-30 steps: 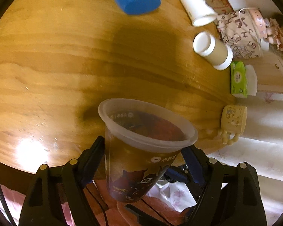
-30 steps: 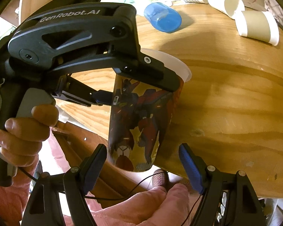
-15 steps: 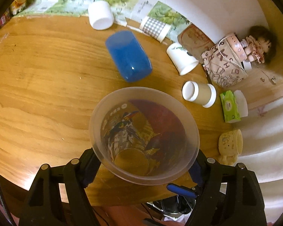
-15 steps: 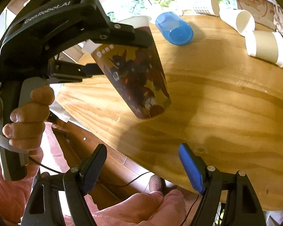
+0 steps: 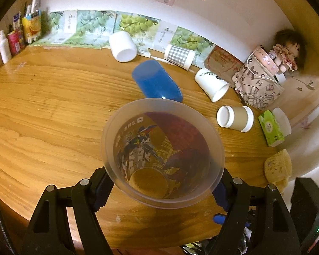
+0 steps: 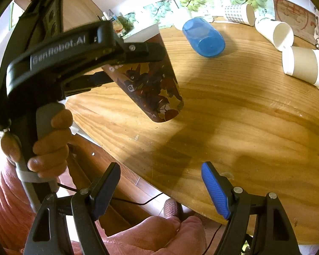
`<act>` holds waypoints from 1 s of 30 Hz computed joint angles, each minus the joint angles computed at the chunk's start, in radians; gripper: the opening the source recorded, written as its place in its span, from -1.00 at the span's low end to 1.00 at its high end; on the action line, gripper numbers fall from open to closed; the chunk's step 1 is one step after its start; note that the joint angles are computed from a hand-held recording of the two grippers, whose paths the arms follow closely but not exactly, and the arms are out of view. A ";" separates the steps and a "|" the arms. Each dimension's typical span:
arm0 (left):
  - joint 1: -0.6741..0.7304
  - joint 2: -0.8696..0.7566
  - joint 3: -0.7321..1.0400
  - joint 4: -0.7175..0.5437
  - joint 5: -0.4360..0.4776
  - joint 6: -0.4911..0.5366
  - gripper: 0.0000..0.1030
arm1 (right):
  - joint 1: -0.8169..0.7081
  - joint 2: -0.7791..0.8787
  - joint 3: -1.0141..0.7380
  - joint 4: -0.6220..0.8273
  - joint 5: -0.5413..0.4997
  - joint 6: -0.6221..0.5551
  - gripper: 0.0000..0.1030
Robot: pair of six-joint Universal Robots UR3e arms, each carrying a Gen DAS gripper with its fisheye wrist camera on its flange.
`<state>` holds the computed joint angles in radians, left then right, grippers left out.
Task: Flip cup upright
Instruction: 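Rotate the cup opening-up with the left gripper and set it on the desk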
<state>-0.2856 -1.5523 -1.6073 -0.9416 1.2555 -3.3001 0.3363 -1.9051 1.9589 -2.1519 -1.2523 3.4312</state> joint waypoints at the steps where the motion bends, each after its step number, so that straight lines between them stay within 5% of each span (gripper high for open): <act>1: -0.004 0.004 -0.015 0.019 0.014 -0.003 0.57 | -0.003 -0.002 -0.002 0.005 0.001 -0.001 0.54; 20: -0.070 0.049 -0.175 0.222 0.113 -0.038 0.57 | -0.040 -0.032 0.012 0.038 -0.004 0.013 0.54; 30: -0.085 0.059 -0.150 0.102 0.110 0.002 0.56 | -0.050 -0.038 0.018 0.048 -0.015 0.030 0.54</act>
